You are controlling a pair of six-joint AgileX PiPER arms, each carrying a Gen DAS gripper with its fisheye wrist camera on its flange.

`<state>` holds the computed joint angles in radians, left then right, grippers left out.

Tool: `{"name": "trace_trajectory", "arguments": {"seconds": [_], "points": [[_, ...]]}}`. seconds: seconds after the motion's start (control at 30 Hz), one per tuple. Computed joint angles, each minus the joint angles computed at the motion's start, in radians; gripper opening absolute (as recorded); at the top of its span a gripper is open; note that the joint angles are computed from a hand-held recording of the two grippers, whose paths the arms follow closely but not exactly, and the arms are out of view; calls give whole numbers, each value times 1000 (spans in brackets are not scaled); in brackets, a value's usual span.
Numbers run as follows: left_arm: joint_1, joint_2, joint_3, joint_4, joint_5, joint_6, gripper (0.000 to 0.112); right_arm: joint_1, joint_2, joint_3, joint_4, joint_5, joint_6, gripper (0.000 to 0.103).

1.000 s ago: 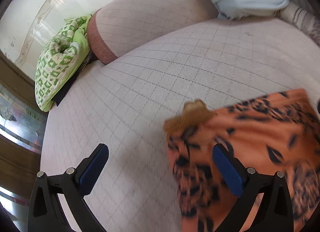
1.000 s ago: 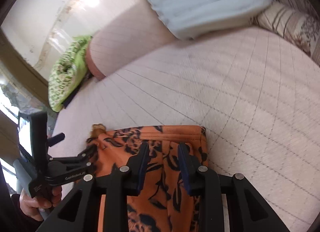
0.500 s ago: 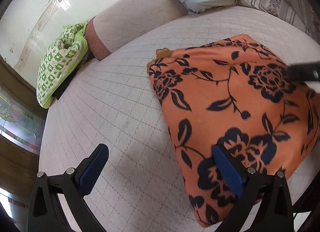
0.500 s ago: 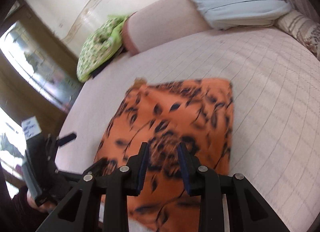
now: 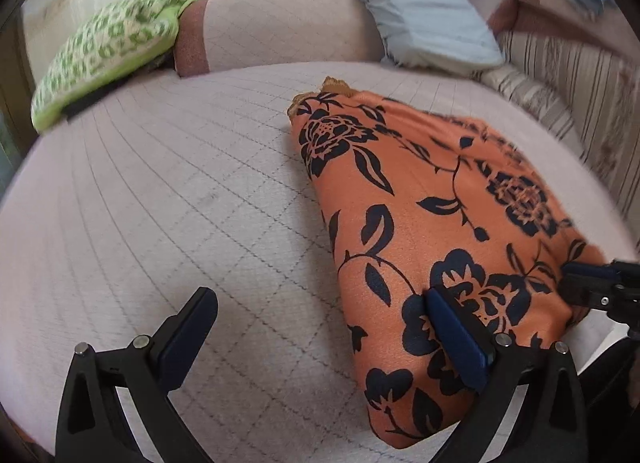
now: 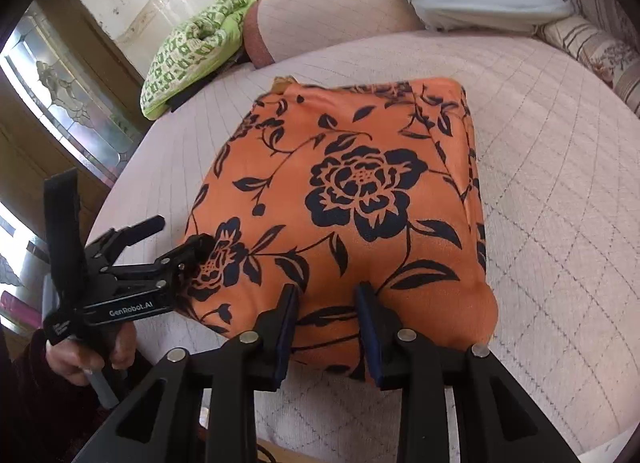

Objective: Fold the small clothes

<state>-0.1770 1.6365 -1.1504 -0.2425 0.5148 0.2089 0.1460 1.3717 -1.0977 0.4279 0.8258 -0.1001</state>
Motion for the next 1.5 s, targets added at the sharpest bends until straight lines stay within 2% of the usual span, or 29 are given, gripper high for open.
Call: {"name": "trace_trajectory", "arguments": {"seconds": [0.1,0.13,0.17,0.2,0.23,0.27,0.33,0.4,0.5,0.63,0.83,1.03,1.17,1.23,1.33,1.5], "points": [[14,8,-47,-48,55,39,103,-82,-5,-19,114,30,-69,33],[9,-2,-51,-37,46,47,103,-118,-22,-7,153,13,-83,34],[6,-11,-50,-37,29,57,103,-148,-44,7,166,-20,-77,39],[4,-20,-53,-59,21,80,103,-171,-59,17,168,-45,-69,63],[12,-19,-62,-114,22,136,103,-191,-68,24,167,-68,-52,77],[16,-12,-80,-145,33,167,103,-218,-74,34,185,-92,-43,83],[12,8,-115,-130,45,157,103,-295,-48,28,290,-62,-106,83],[21,43,-164,-147,89,163,103,-337,-4,0,318,-17,-123,83],[85,151,-301,-309,275,237,103,-335,84,-65,321,44,-136,83],[134,264,-432,-389,422,260,103,-339,194,-149,346,108,-163,83],[161,359,-531,-458,554,277,103,-387,305,-217,392,172,-212,83],[135,399,-566,-436,592,262,103,-452,389,-238,472,262,-250,83],[119,417,-578,-440,593,256,101,-446,428,-260,515,293,-275,83],[109,420,-578,-445,583,263,97,-419,446,-279,513,299,-278,83],[109,445,-610,-467,611,270,86,-374,468,-305,511,293,-275,83],[113,472,-648,-483,620,243,79,-315,517,-352,539,317,-308,82]]}}
